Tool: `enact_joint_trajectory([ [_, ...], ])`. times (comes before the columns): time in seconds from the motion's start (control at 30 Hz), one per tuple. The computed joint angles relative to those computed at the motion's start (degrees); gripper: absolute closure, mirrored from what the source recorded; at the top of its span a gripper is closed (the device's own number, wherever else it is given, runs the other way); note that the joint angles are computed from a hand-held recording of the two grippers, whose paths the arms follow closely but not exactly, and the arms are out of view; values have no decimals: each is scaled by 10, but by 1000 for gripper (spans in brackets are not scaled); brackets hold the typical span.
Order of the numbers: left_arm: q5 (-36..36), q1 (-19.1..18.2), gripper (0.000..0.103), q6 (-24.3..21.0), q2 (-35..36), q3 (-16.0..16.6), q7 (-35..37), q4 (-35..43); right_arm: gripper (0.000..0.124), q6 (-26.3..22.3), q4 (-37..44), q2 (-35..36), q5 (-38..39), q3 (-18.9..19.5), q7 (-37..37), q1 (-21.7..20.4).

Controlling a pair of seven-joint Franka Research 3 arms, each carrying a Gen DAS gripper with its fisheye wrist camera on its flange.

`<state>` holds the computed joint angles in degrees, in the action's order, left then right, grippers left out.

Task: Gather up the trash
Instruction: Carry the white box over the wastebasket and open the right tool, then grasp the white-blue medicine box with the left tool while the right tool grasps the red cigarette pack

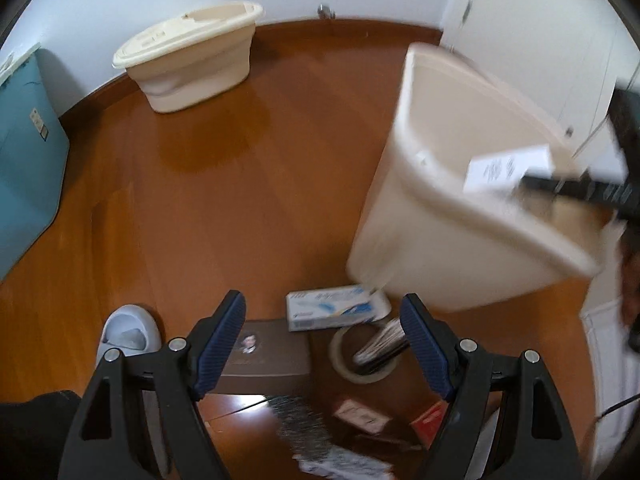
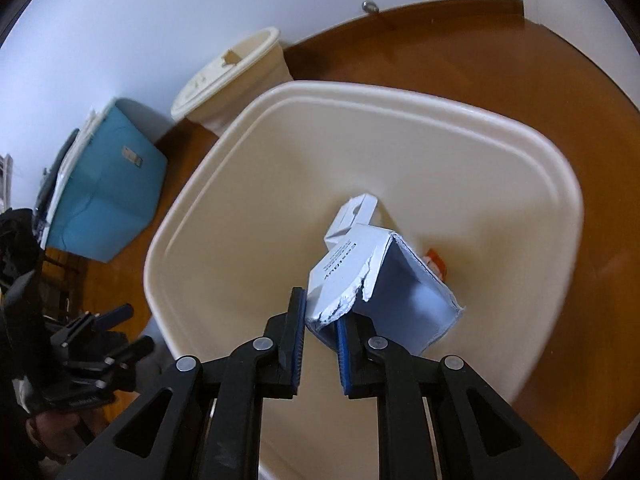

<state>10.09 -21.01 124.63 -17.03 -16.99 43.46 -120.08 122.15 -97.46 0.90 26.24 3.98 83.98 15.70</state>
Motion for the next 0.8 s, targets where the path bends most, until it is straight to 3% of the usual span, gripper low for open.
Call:
enact_joint_trajectory([
  [0.03, -10, -4, 24, 2, 4, 5, 19, -11, 100, 3, -4, -3, -9, 3, 11, 3],
  [0.2, 9, -19, 24, -20, 35, -1, 133, -26, 56, 37, -16, -27, -17, 4, 12, 7],
  [0.27, 72, -23, 24, -23, 57, -18, 178, -20, 54, 54, -40, -54, -14, 3, 12, 7],
  [0.43, 290, -49, 24, 6, 120, -53, 307, -31, 54, 192, -178, -171, 148, -19, -51, 21],
  [0.57, 356, -61, 24, 38, 150, -48, 325, -44, 53, 279, -315, -291, 209, -30, -35, 27],
  [0.7, 395, -70, 23, 33, 180, -41, 304, -32, 53, 289, -414, -369, 198, -32, 24, 25],
  [0.8, 417, -79, 23, 27, 195, -38, 301, -26, 53, 240, -454, -387, 162, -27, 68, 20],
])
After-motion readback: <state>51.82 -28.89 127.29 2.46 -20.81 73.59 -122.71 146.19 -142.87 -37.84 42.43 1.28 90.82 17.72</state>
